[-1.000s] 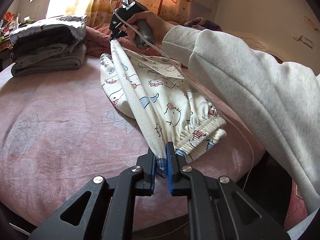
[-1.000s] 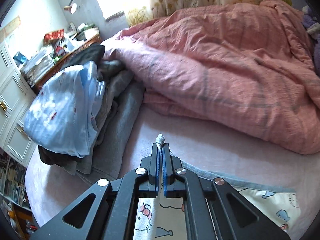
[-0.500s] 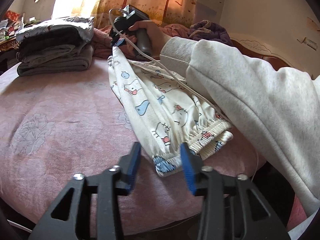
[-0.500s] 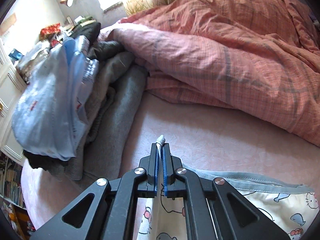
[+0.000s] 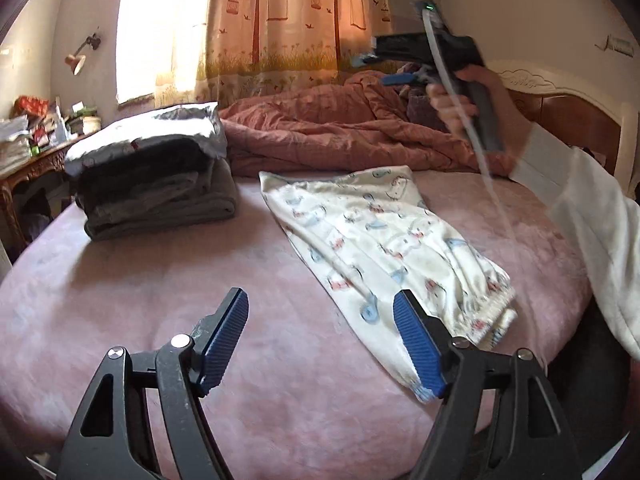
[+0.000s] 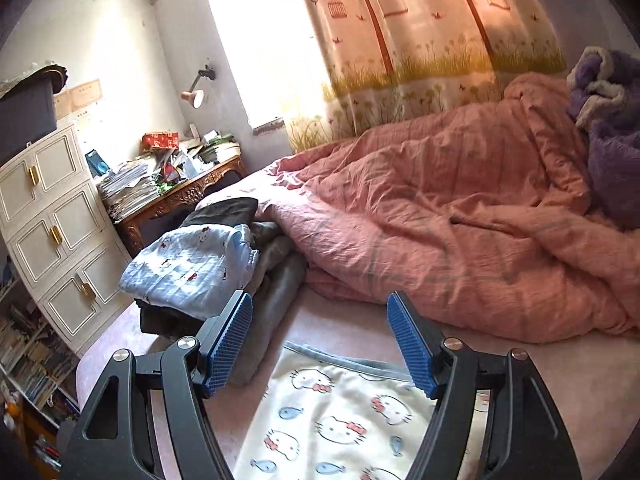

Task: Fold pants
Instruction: 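Lay the folded pants down and open both grippers, then lower the left gripper onto the waistband edge and close it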

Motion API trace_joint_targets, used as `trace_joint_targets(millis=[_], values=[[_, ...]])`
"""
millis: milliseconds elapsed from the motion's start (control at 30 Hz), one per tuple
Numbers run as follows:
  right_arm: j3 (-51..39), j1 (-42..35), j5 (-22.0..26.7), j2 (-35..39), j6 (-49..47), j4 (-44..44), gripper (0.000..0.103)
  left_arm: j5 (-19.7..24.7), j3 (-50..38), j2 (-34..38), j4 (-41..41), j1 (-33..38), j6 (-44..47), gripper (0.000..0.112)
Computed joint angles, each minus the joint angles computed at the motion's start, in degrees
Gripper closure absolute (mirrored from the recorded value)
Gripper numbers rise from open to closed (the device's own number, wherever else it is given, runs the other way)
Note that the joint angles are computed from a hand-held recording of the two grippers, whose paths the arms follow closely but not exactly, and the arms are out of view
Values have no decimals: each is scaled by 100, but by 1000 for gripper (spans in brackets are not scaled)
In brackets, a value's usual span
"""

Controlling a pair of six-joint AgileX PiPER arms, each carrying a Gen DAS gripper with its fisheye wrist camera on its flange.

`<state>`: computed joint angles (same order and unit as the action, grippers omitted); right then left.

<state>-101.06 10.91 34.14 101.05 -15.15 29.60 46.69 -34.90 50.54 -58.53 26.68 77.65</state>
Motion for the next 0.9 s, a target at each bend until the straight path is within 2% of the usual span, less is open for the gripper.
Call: trace_joint_targets(millis=[100,200,300,367,433,467,533,633,767,800,833,900], values=[[995,-648,-21,-741,-753,665,31,-836,-819,670,193,-1106,-526,39],[1370,-1244,297,-906,-975,999,31,-1913,-1717,1460,891,-2464,-1517,39],[1613,-1598,267,-781,-910,983,31,-2363,-2999,2590,2139,-3365,-3111,39],[1637,-1666,150,-586,-722,839,33,-2202,-4009,3432,2861,-3656,-4257,39],[1667,-1708,57,-363,-1012,1122,47,-2027,-4916,4208,3328,-3840,-5090,39],[1641,-1707,44,-222,-1139,1254,51,-1950,-5282,4538,3504,-3899,-5443,39],[1521,-1627,80,70,-1274,1390,75,-1624,-5978,5158,3506,-3894,-5792,42],[940,-1516,401,718,-1110,1228,76,-1368,-6612,5874,3321,-3871,-5959,45],[285,-1339,745,1343,-967,819,76,-1750,-6442,6333,2789,-3782,-5357,48],[209,-1313,812,1441,-1018,792,76,-1624,-6487,6481,2808,-3742,-5305,50],[215,-1293,835,1499,-1095,803,76,-1377,-6627,6629,3018,-3714,-5483,57],[274,-1266,928,1580,-1413,990,76,-816,-6955,6848,2749,-3571,-5445,60]])
